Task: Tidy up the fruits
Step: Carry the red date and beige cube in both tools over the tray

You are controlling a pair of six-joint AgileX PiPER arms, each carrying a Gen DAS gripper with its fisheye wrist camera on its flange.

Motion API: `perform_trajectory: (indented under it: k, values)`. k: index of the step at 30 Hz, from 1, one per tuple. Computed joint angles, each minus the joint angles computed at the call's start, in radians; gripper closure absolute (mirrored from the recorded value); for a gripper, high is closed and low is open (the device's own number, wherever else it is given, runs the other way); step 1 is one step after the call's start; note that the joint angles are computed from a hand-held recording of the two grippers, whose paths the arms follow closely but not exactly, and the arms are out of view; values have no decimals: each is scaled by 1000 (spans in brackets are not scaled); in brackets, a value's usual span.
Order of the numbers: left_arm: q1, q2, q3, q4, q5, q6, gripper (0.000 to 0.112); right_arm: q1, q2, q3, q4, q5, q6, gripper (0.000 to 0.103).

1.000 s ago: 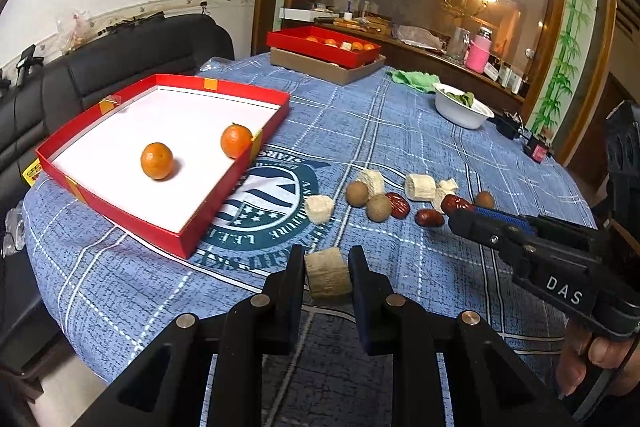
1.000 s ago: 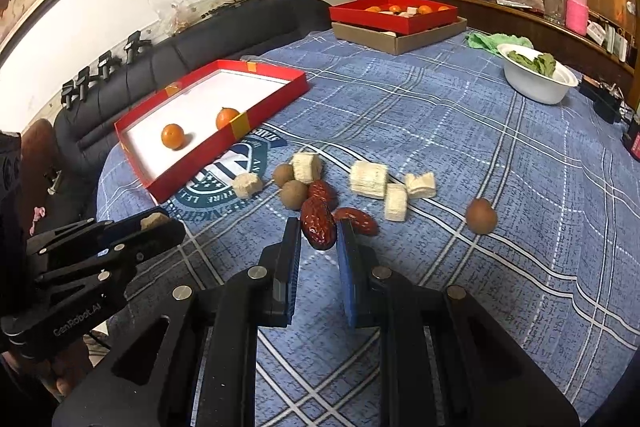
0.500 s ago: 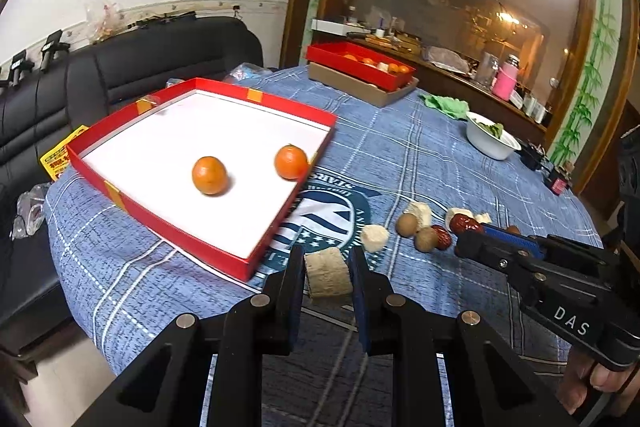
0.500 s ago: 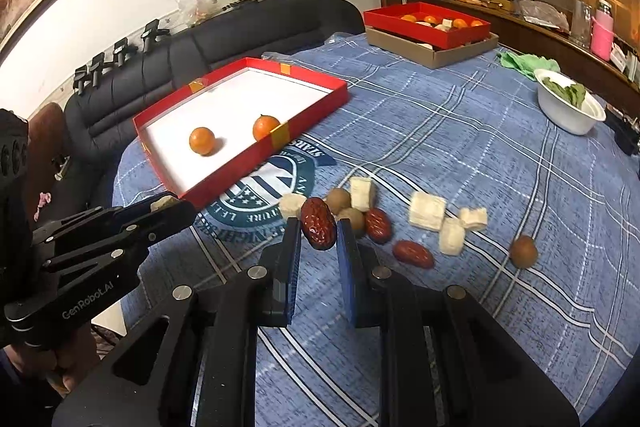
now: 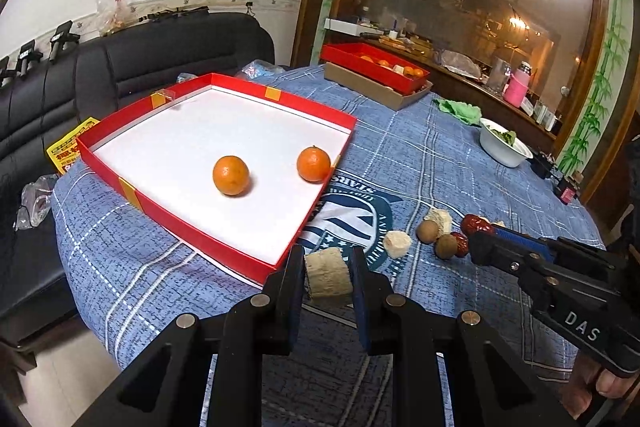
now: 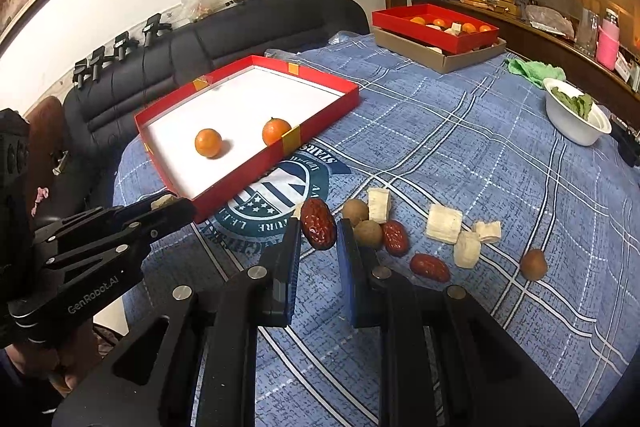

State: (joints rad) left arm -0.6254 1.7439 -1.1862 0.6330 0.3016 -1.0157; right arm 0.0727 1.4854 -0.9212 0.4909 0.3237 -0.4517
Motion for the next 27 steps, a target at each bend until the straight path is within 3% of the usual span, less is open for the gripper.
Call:
perform_trajectory:
  k: [13,27]
  values:
    - [94,78,-160,-99,115,109,92,52,85,-131,-25,18,48,86]
    - [230,237,-432,-212,235,236,92,136,382,-499,-78,74,159,86]
